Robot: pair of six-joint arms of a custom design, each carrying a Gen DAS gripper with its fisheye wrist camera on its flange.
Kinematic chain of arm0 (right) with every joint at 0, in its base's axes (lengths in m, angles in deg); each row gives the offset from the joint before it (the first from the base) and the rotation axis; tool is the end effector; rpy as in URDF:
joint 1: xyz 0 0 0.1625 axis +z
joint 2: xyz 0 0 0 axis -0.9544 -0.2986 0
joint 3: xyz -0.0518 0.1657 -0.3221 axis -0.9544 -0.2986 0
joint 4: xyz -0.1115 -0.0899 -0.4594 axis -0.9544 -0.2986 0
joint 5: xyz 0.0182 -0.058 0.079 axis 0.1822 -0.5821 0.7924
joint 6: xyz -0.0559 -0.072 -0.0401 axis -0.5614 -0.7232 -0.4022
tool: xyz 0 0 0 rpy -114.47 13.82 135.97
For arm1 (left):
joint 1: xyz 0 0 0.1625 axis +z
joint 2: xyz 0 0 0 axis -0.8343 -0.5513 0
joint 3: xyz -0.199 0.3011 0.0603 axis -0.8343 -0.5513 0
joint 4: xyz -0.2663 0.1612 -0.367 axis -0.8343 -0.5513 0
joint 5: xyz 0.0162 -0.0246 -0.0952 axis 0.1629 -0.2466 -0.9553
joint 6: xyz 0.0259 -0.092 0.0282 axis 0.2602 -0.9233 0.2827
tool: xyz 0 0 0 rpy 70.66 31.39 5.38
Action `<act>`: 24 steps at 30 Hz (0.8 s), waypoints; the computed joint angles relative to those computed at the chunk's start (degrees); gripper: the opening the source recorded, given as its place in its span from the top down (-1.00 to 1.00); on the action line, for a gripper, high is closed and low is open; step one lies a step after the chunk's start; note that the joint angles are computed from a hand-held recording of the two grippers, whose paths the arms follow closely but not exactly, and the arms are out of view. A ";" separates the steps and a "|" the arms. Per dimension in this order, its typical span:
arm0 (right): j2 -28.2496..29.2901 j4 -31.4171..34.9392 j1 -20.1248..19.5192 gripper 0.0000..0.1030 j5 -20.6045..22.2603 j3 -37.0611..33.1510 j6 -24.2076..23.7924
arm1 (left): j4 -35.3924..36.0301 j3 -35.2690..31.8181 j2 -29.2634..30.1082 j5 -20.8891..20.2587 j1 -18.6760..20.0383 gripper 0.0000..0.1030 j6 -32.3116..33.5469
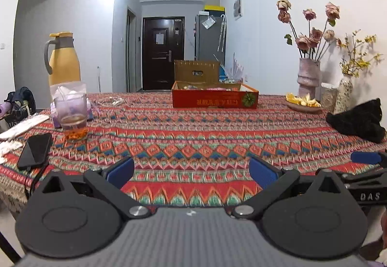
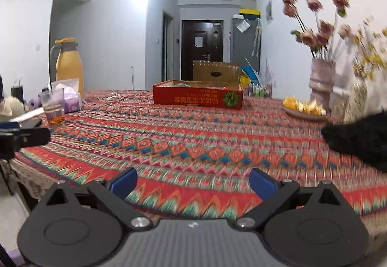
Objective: Organize snacks
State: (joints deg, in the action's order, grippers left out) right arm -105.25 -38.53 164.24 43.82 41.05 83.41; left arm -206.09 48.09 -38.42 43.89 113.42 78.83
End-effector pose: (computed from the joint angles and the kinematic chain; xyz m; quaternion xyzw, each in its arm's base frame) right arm 0.1605 -0.6643 0.0275 0.4200 -0.8011 0.4016 0.1436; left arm -0.0945 -0.5482 0.1239 0.0847 0.7044 -0.5801 0.4002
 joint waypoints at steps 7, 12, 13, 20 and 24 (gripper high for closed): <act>-4.43 0.78 -1.14 -0.94 -2.09 7.19 -2.18 | -3.72 2.71 -0.17 2.65 -1.60 -1.00 -1.64; -5.15 -1.37 -1.06 -0.95 -1.85 8.01 -0.10 | -2.52 3.96 -1.50 2.46 -1.24 -1.00 -4.40; -5.13 -1.48 -0.98 -0.95 -1.74 8.03 -0.17 | -2.38 4.11 -1.70 2.32 -1.21 -1.00 -4.71; -5.17 -1.88 -0.94 -0.95 -1.57 8.34 -0.49 | -3.82 4.09 -1.51 1.68 -1.53 -1.00 -2.86; -4.93 -1.60 -0.95 -0.95 -1.51 7.91 -0.66 | -2.97 4.21 -1.59 1.73 -1.40 -1.00 -3.63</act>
